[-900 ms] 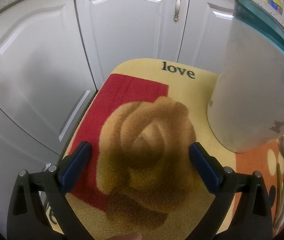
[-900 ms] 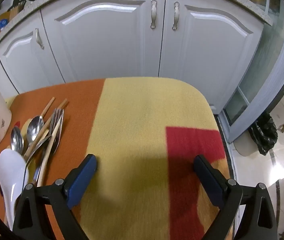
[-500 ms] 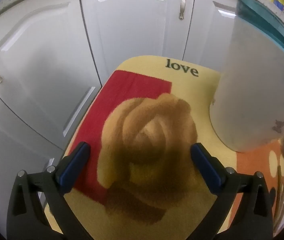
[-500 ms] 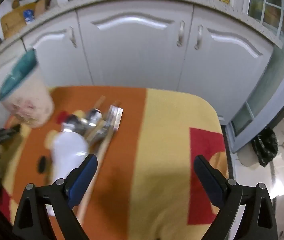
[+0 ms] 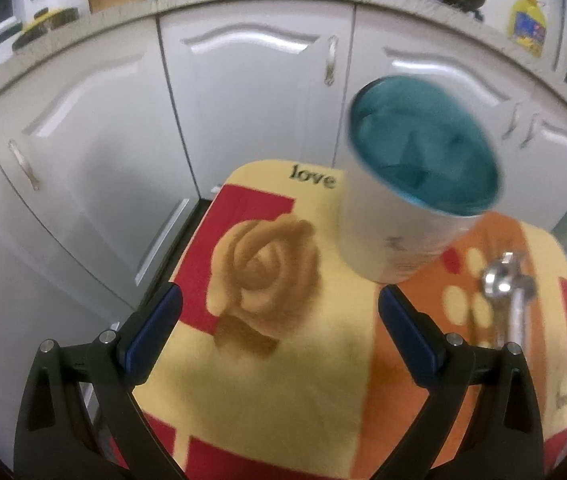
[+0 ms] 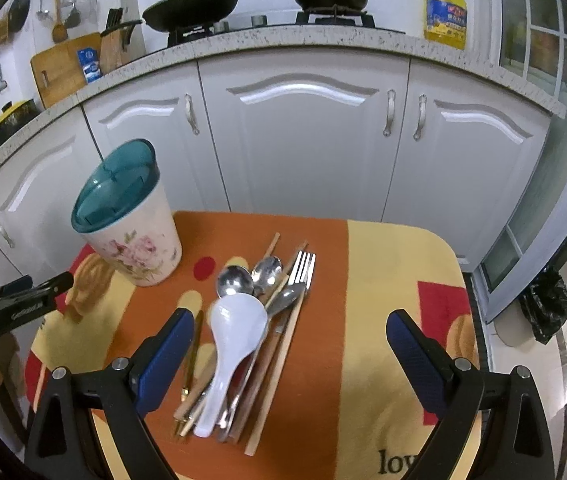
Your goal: Organize utensils
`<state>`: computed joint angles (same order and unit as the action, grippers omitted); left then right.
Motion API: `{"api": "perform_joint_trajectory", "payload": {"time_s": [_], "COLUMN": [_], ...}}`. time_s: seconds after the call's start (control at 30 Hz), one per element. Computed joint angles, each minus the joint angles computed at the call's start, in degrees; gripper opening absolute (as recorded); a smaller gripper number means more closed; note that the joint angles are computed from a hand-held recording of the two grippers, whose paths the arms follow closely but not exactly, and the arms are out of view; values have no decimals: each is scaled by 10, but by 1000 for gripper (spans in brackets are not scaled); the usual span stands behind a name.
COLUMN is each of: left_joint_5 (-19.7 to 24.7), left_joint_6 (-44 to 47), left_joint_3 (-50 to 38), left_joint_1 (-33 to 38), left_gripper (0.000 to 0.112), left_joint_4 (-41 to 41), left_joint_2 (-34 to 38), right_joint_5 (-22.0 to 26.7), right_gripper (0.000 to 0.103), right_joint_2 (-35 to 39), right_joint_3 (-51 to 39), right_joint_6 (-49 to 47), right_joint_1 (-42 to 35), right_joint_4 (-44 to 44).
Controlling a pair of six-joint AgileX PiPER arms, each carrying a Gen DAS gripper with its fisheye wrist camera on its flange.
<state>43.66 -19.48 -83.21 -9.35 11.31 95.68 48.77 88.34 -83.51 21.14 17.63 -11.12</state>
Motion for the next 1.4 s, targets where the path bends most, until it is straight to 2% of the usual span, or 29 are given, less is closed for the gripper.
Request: {"api": "perform_joint_trajectory", "payload": {"time_s": [0.1,0.27,0.6,0.87,1.4], "left_joint_5": [21,55,80,109,123], "left_joint_6": [-28,-75,-121,-121,-124], "left_joint_3": [1,-16,-36,-70,-99], "left_joint_1": [-36,-94,-165,-190,-209], "left_gripper": [99,99,99,99,99], "left_joint_4": [21,55,89,90,90], "left_joint_2": [-31,-53,-78,-87,-95], "right_joint_5": [38,45,64,81,99], "right_gripper": [97,97,97,97,97], "right_joint_2": [15,-2,-28,-44,-61], "right_joint_3": [-42,-43,-42,-49,-63], "right_joint_6": [9,30,58,88,95], "right_joint_1": [12,29,43,54,58], "right_joint_4": [-10,-35,-61,-84,-90]}}
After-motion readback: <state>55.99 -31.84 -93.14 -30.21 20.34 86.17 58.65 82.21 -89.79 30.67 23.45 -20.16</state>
